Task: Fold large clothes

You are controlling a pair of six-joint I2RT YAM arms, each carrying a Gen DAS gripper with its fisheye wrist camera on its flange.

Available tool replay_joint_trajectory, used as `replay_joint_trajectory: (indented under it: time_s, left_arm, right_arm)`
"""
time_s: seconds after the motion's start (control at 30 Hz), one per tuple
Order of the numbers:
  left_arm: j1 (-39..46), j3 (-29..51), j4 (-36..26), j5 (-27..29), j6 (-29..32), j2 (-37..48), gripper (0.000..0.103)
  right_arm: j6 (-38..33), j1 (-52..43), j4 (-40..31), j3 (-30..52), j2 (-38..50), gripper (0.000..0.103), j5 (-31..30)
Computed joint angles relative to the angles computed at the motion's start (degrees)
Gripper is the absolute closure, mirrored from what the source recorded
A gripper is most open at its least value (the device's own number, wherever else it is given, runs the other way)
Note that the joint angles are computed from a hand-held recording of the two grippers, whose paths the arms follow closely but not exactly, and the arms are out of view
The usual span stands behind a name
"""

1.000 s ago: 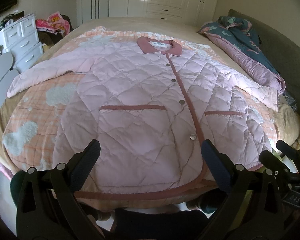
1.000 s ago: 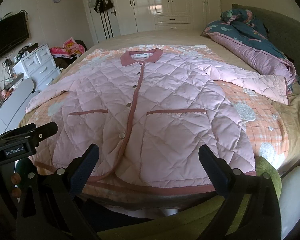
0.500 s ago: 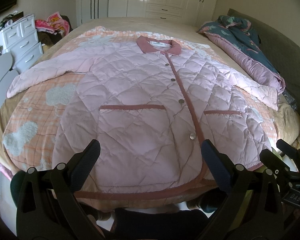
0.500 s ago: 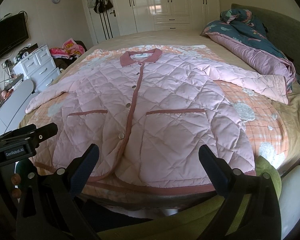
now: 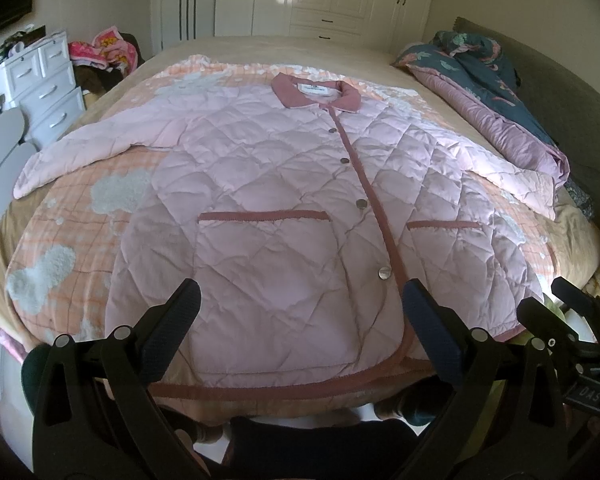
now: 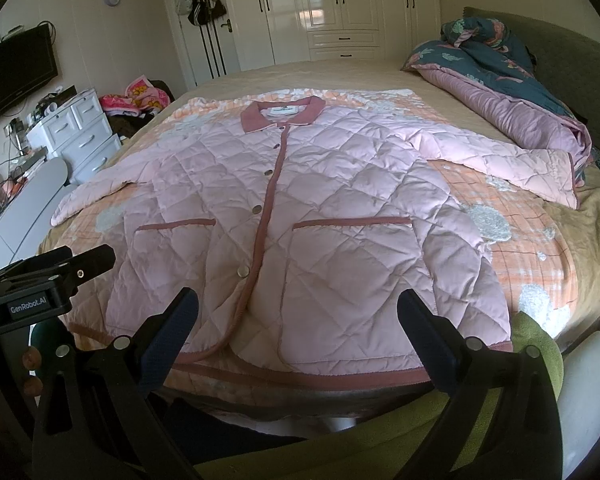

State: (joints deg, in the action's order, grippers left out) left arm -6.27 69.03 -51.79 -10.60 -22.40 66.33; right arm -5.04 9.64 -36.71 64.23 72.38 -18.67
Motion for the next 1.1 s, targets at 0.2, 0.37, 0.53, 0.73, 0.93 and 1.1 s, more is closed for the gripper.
replay_joint_trajectory:
  time_s: [0.2,0.37,0.53,0.73,0.93,1.1]
  left_arm:
    - [1.4,0.4,-0.7,0.4,1.2,-0.3,0.009]
    - [0.6,1.0,-0.9,-0.1,0.7,0.3,0.009]
    - [0.0,0.4,-0.5,-0.3,0.4,0.2,0.009]
    - [2.3,2.2,-0.6,0.6,1.2,1.9,0.009]
    - [4.5,6.6,0.0,0.7,2.8,7.0,0.009]
    - [5.5,9.1,1.0,1.4,4.6,9.5,0.009]
  right_arm:
    - [0.1,0.0,0.0,0.0,0.2,0.004,-0.3]
    - [0.6,1.1,0.2,-0.3,0.2,0.004,0.3]
    - [0.2,0.9,0.0,0.4,1.1,0.004,-0.4]
    - [-0.4,1.7,-0.6,3.5,4.1,0.004,0.2]
    - [-1.1,2.2,-1.0,8.1,8.2,0.004,0.7]
    - [-0.9,2.2,-1.5,12.6,11.8,0.004,0.4]
